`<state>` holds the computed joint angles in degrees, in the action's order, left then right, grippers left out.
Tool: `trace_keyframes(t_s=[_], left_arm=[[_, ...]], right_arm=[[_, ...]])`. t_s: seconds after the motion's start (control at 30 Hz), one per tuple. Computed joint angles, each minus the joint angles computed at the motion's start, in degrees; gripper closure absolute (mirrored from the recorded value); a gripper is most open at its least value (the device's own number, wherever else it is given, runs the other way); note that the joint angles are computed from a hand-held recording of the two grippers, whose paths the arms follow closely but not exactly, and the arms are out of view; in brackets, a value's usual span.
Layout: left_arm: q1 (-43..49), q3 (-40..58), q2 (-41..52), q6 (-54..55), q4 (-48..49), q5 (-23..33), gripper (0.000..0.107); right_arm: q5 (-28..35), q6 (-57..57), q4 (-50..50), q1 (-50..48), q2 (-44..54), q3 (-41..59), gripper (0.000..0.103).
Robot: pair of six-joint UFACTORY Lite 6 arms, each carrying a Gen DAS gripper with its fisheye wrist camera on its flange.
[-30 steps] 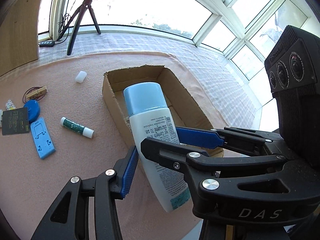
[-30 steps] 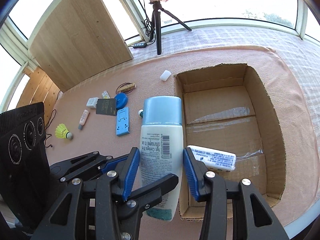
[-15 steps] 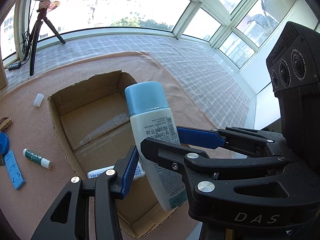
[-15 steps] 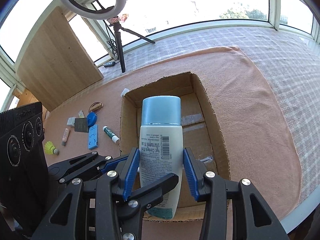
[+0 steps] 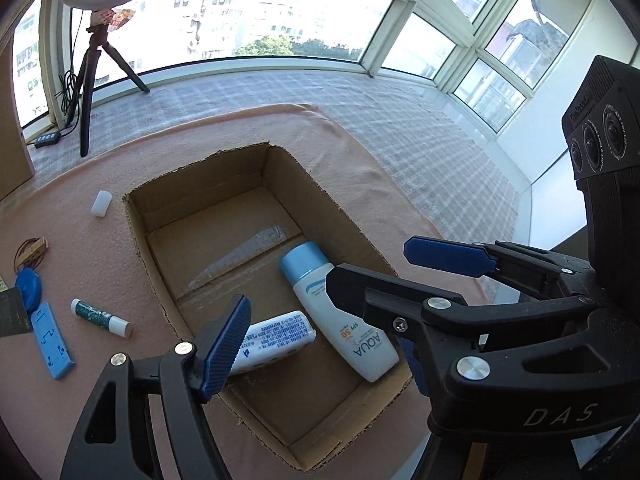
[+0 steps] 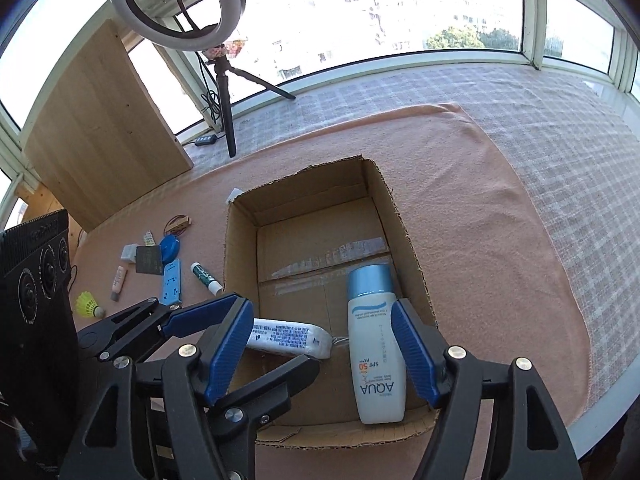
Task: Organize objects
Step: 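Lower the sunscreen bottle into the box and open the right tool, then grasp the blue phone stand with the left tool while the right tool approaches the glue stick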
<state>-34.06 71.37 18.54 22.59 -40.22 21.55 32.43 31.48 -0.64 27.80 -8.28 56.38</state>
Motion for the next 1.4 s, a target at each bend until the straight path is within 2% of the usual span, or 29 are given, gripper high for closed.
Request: trace_keyframes(t_s=[0.4,0.73,0.87,1.03,1.4], left_arm=[[7.22,-12.40,-9.52,4.93,-2.11,-0.26,0.031],[21.70,-21.10,-14.99,11.21,-3.15,0.82,0.031],[28.89,-21.26,-12.17,12.94,-2.50,-0.12,0.031],[35.80,-17.76,-3.77,15.06,-3.88,-1.76,0.032],[36.55,-8.07,8.58,4.78,4.83,-3.80,0.032]], right_arm=[[-3.59,6.58,-0.67,4.56,-3.70,-4.86,0.035],[-3.76,20.47,-9.40,12.42,-7.76,-6.70,0.035],[-3.02,24.80,-12.56,15.36,-7.93,-6.47,0.035],[-1.46,28.67,-15.78,18.47,-7.01,-5.66,0.035],[-1.94,28.99,-16.20,21.53,-3.61,-3.98,0.035]])
